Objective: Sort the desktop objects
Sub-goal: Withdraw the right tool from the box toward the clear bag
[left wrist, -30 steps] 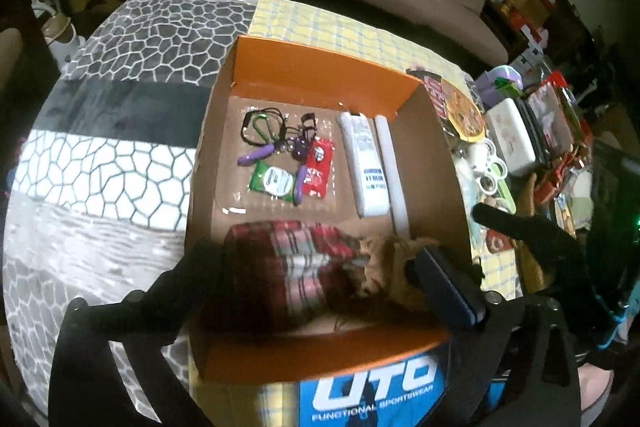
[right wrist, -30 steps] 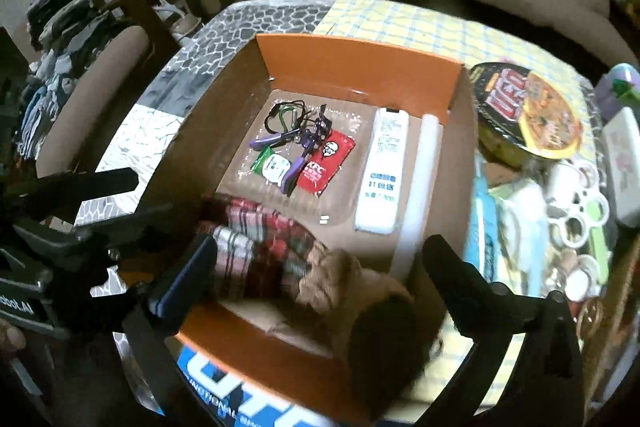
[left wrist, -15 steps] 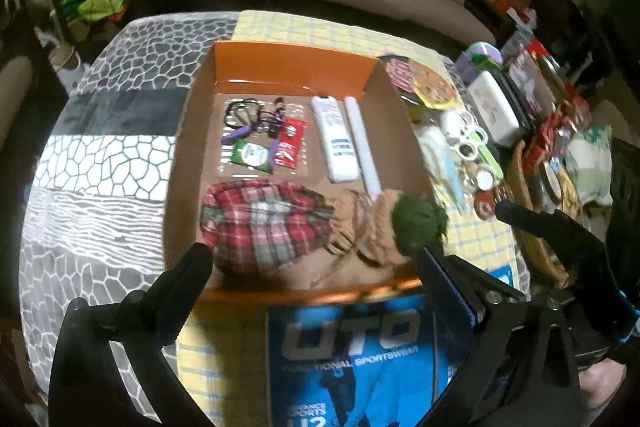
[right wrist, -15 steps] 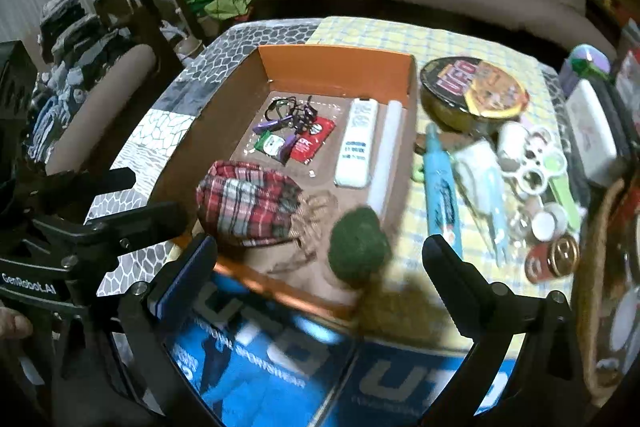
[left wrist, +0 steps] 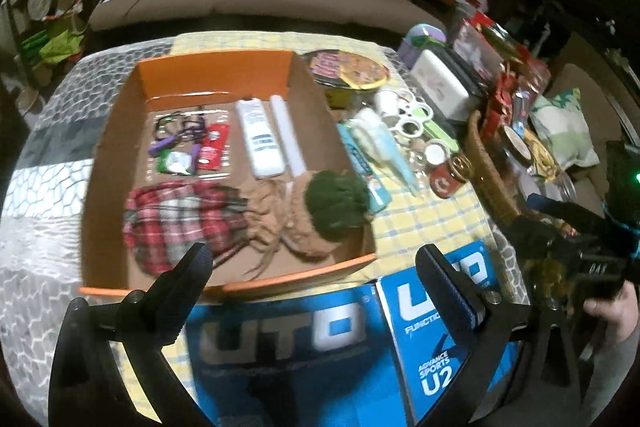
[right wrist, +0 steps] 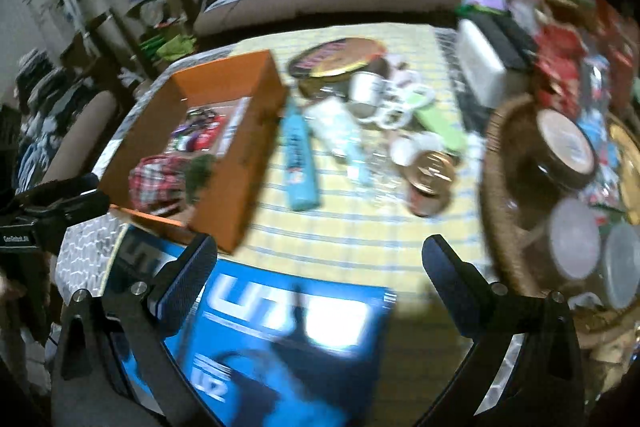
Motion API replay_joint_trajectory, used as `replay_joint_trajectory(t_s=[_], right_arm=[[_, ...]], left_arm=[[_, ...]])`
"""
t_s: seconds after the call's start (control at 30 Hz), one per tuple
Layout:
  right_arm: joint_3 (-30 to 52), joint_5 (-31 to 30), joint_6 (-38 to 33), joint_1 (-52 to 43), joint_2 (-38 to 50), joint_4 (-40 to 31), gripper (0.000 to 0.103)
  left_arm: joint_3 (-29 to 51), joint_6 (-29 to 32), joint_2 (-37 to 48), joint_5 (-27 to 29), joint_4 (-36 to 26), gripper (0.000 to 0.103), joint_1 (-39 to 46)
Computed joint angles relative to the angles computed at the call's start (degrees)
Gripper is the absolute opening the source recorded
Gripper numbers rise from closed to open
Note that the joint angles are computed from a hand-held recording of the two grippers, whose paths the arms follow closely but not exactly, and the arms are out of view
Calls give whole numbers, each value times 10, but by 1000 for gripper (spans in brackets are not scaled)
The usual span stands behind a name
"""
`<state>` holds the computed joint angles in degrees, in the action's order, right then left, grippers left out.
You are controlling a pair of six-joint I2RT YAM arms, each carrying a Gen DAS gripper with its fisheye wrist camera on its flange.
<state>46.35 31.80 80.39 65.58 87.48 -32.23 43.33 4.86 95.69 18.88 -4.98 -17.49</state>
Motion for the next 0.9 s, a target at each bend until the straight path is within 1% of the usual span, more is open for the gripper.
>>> replay_joint_trajectory(t_s=[0.07,0.17,0.27,0.3,0.33,0.4,0.53,0.6,0.67,0.73,0.8,0.87,0.9], right_arm=[[-34,7,9,3,-21,10,103],[-81,4,-7,-4,-42,58,102],[-104,-8,-43,-18,-32,118,94],[-112,-13,-56,-23,-28,142,85],[-119,-21,-68,-28,-20,170,69],[-133,-36,-88,-41,-5,216,53],[-143,-50,-139,-70,30,290,52],[-132,-58,-176,-90,44,303,52],[-106,-69,-227,-122,62,301,52],[-73,-84,-279,-161,85,296,52],[-41,-107,-327,-202,112,299,52],[10,-126,-380,-245,160,284,52],[30,-130,-395,-254,178,276,52]], left_arm=[[-1,-6,13,-2,15,103,-15],[4,-19,40,-9,37,103,-43],[5,-26,57,-7,55,103,-59],[4,-26,62,-4,62,103,-64],[2,-28,65,-4,73,103,-68],[0,-29,70,-4,87,103,-74],[8,-23,85,-8,101,103,-80],[9,-16,87,-10,109,103,-80],[8,-12,86,-8,119,103,-77],[6,-15,84,13,124,103,-60],[13,-15,88,29,116,103,-45],[20,-7,92,39,106,103,-32],[22,-1,90,42,101,103,-24]])
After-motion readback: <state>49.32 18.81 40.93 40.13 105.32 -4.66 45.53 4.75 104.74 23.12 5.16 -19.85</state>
